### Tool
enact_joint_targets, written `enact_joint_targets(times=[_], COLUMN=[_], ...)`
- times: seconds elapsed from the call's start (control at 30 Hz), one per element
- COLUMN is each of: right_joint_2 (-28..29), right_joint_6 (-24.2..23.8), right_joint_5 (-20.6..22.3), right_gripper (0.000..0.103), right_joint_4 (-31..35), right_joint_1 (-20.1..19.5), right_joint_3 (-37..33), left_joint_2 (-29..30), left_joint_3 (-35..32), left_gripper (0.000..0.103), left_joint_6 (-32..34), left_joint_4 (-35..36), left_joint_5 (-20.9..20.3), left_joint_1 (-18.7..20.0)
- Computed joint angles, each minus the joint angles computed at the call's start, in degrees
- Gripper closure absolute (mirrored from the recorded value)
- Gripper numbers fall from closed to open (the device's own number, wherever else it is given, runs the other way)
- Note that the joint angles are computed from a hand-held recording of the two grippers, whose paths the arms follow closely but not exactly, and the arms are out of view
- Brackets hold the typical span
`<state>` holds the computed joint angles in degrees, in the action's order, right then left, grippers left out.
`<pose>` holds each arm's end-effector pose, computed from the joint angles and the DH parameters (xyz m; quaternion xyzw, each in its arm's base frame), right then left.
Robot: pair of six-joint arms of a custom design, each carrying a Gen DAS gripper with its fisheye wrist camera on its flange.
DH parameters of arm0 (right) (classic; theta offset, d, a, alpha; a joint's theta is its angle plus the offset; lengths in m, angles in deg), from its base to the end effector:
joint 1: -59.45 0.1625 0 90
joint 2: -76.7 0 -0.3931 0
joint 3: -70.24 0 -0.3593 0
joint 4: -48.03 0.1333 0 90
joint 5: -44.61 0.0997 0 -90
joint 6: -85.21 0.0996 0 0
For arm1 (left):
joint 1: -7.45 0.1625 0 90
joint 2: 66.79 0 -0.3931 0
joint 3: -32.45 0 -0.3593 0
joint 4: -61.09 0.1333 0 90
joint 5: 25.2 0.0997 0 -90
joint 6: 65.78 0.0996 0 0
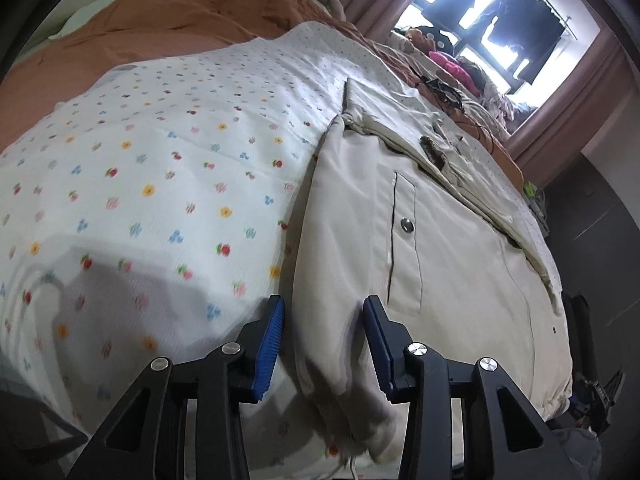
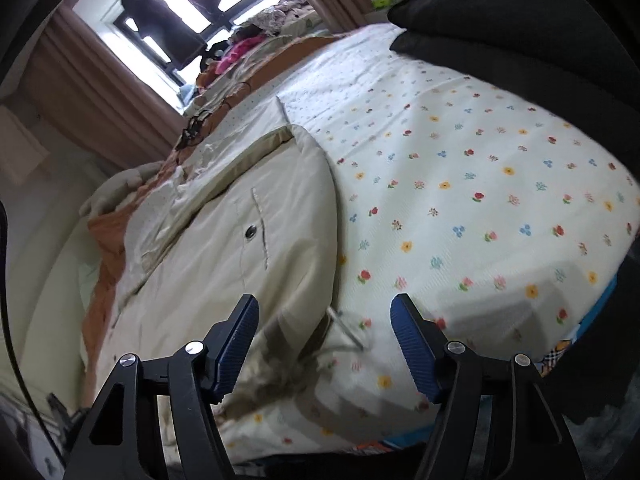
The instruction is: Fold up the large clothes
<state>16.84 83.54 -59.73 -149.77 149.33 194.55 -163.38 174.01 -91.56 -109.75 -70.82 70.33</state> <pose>0.1076 -0.4913 0.1766 -0.0336 -0.9226 0.3646 0.1217 0.0295 -0.3877 0.2998 -0.1060 0.8822 -0.4153 0.1947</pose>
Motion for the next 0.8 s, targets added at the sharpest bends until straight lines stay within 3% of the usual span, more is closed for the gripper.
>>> enact_joint_targets(times=[0.07,0.13,0.27,0.47,0.57,0.63,0.73,0.8], right_joint_2=[-0.32,-1.10,-0.29,1.78,1.27,1.45,1.07,1.61], right_joint_6=[1.09,1.78,1.22,2.67,2.42,2.24,3.43,3.87], right_joint_5=[-0.39,2.95,2.11,6.61,13.29,14.39,20.59,21.57], right_gripper=[0.034,0.034,0.034,0.035,0.037,0.037,0.037,0.037], right_joint_4=[0.78,0.13,4.10,9.60,10.33,10.31,10.90,10.18], right_joint_1=[0.18,-0.68,-0.20,-1.73,-3.07,-3.17,-4.94,-5.09], right_joint_3=[-0.42,-0.04,-3.46,-6.29,-4.49,-3.68,-2.44,-1.99], left_joint_2=[0.39,1.09,2.43,0.59,-1.09,-1.86,-2.21,-1.93], left_joint_3=[-0.86,-1.76,-3.38,-2.57,-1.11,-0.16,0.97,1.41], left_gripper=[0.062,0.064,0.069,0.070,0.070,0.071,0.071,0.071], left_joint_6=[0.57,1.38,1.44,-0.18,-1.51,-2.30,-3.08,-3.40], left_joint_4=[-0.10,-0.78,-1.40,-0.90,-1.64,-2.64,-3.87,-4.24], left_joint_5=[-1.07,-3.02,-6.23,-11.55,-15.68,-18.32,-20.19,-19.97], left_joint_1=[0.94,2.24,4.32,5.39,6.18,6.77,6.87,6.27])
